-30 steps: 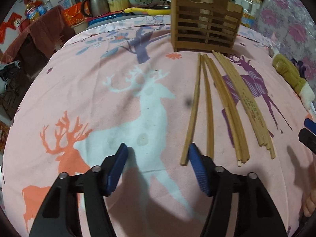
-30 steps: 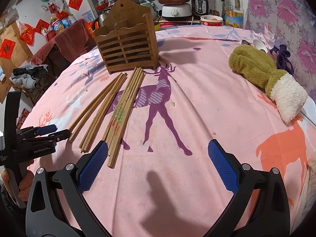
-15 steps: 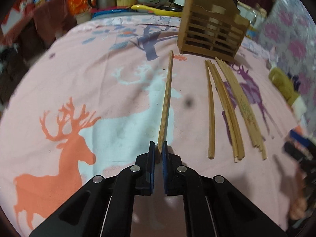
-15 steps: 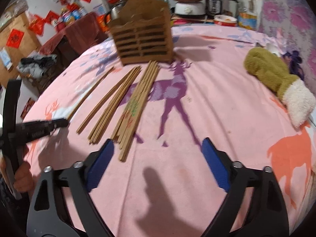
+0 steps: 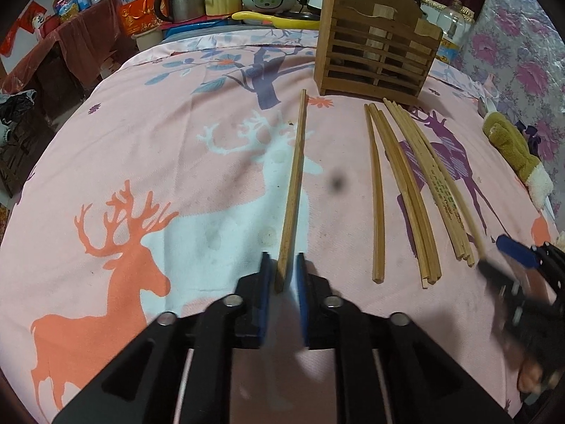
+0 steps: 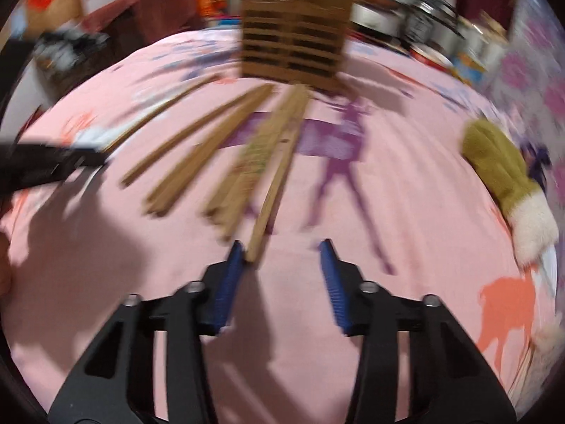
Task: Organize utensils
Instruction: 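Grasp one wooden chopstick with the left gripper while the right gripper grasps another, then lift and carry both held chopsticks up over the wooden utensil holder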
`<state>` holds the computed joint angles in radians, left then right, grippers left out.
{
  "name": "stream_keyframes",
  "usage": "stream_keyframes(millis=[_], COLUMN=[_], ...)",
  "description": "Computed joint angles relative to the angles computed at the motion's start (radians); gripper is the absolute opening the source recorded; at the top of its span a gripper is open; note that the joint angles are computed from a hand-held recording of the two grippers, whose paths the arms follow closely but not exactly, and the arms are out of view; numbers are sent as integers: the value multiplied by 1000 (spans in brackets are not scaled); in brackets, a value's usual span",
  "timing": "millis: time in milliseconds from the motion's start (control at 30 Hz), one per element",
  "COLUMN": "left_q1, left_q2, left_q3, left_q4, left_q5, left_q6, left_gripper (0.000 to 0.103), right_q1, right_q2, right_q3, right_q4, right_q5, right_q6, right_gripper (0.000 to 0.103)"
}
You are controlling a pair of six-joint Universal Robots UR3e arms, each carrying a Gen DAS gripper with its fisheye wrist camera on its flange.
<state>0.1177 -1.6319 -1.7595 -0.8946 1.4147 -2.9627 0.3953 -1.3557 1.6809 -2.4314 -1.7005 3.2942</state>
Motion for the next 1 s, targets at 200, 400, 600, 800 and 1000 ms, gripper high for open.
stream_keyframes(millis=[200, 400, 600, 800, 1000], left_q1=[-21, -29, 41, 91, 31], left_q2=[-4, 9, 64, 143, 145], left_q3=[-1, -22, -55, -103, -3], left_q4=[15, 35, -8, 41, 45], left_q5=[44, 58, -63, -137, -68], left_q6=[-15, 3, 38, 25, -3], left_gripper=[47, 34, 6, 6, 6], right_q1=[-83, -70, -83, -95, -89], right_q2=[-61, -40, -72, -129, -213], right_q3=[66, 55, 86, 149, 208], right_q4=[-16, -14, -56, -160, -296], right_q5=[118, 108, 115, 107, 71], right_q6=[11, 10, 32, 45, 61], right_gripper=[35, 28, 7, 7, 7])
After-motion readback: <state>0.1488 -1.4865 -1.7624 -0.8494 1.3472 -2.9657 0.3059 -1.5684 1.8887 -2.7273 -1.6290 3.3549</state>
